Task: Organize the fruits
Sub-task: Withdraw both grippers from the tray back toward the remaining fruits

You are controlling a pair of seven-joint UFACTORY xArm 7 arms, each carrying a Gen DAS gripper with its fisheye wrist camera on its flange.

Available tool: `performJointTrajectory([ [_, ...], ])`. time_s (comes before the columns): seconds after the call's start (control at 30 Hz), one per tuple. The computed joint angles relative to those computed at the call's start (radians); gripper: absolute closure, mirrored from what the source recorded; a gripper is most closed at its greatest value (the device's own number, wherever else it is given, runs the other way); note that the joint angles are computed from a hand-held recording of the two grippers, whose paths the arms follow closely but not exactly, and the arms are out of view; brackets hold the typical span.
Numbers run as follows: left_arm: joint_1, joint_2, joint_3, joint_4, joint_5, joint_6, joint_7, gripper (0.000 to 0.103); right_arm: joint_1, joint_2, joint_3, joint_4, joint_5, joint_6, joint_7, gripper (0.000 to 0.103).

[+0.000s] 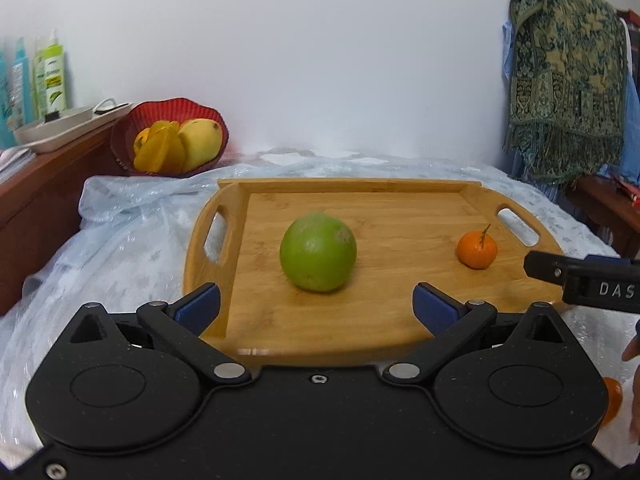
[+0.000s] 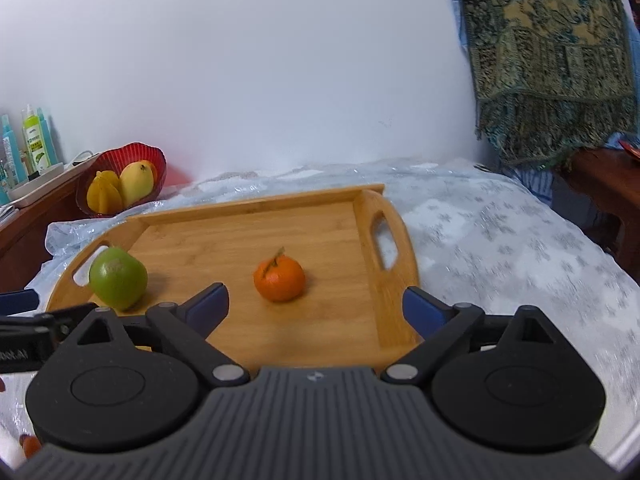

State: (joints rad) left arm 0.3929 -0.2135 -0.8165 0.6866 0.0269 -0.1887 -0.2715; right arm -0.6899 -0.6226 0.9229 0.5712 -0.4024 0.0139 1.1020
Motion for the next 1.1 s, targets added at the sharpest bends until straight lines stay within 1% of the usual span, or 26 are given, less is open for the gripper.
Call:
performJointTrajectory([
  [0.07, -0.112, -0.011, 0.110, -0.038, -0.005, -0.021, -0.009, 0.001, -0.004, -0.061, 0.021, -0.021, -0.001, 0.014, 0.015, 0.000],
  [0.13, -0.162, -0.032, 0.155, -0.077, -0.032, -0.046, -0.006, 0.001, -0.011, -0.120, 0.045, -0.039, -0.005, 0.018, 0.028, 0.000],
  [0.3, -0.225, -0.083, 0.200, -0.160, -0.098, -0.083, 0.026, 0.001, 0.020, -0.212, 0.064, -0.084, 0.014, 0.029, 0.065, 0.000],
  [0.4, -0.240, -0.108, 0.194, -0.206, -0.143, -0.137, 0.053, 0.000, 0.056, -0.252, 0.061, -0.120, 0.030, 0.031, 0.094, 0.000],
  [0.6, -0.307, -0.152, 0.210, -0.294, -0.224, -0.245, 0.103, 0.000, 0.118, -0.358, 0.084, -0.174, 0.023, 0.065, 0.135, 0.000],
  [0.67, -0.351, -0.169, 0.241, -0.322, -0.244, -0.258, 0.106, 0.000, 0.145, -0.378, 0.082, -0.189, 0.024, 0.077, 0.154, 0.000],
  [0.73, -0.418, -0.178, 0.304, -0.348, -0.240, -0.271, 0.100, 0.000, 0.169, -0.395, 0.081, -0.203, 0.027, 0.087, 0.180, 0.000],
  [0.8, -0.473, -0.188, 0.351, -0.370, -0.238, -0.279, 0.106, 0.001, 0.191, -0.403, 0.080, -0.213, 0.025, 0.100, 0.202, 0.000],
  [0.83, -0.482, -0.196, 0.352, -0.378, -0.248, -0.276, 0.117, 0.000, 0.202, -0.404, 0.080, -0.216, 0.021, 0.109, 0.210, 0.000],
  [0.9, -0.474, -0.214, 0.320, -0.393, -0.285, -0.270, 0.143, 0.000, 0.224, -0.403, 0.079, -0.218, 0.010, 0.127, 0.222, 0.000],
  [0.97, -0.477, -0.232, 0.305, -0.411, -0.300, -0.270, 0.158, 0.000, 0.245, -0.404, 0.079, -0.221, 0.000, 0.138, 0.237, 0.000],
  [1.1, -0.503, -0.261, 0.311, -0.444, -0.300, -0.267, 0.161, 0.000, 0.283, -0.410, 0.076, -0.230, -0.019, 0.165, 0.266, 0.000],
])
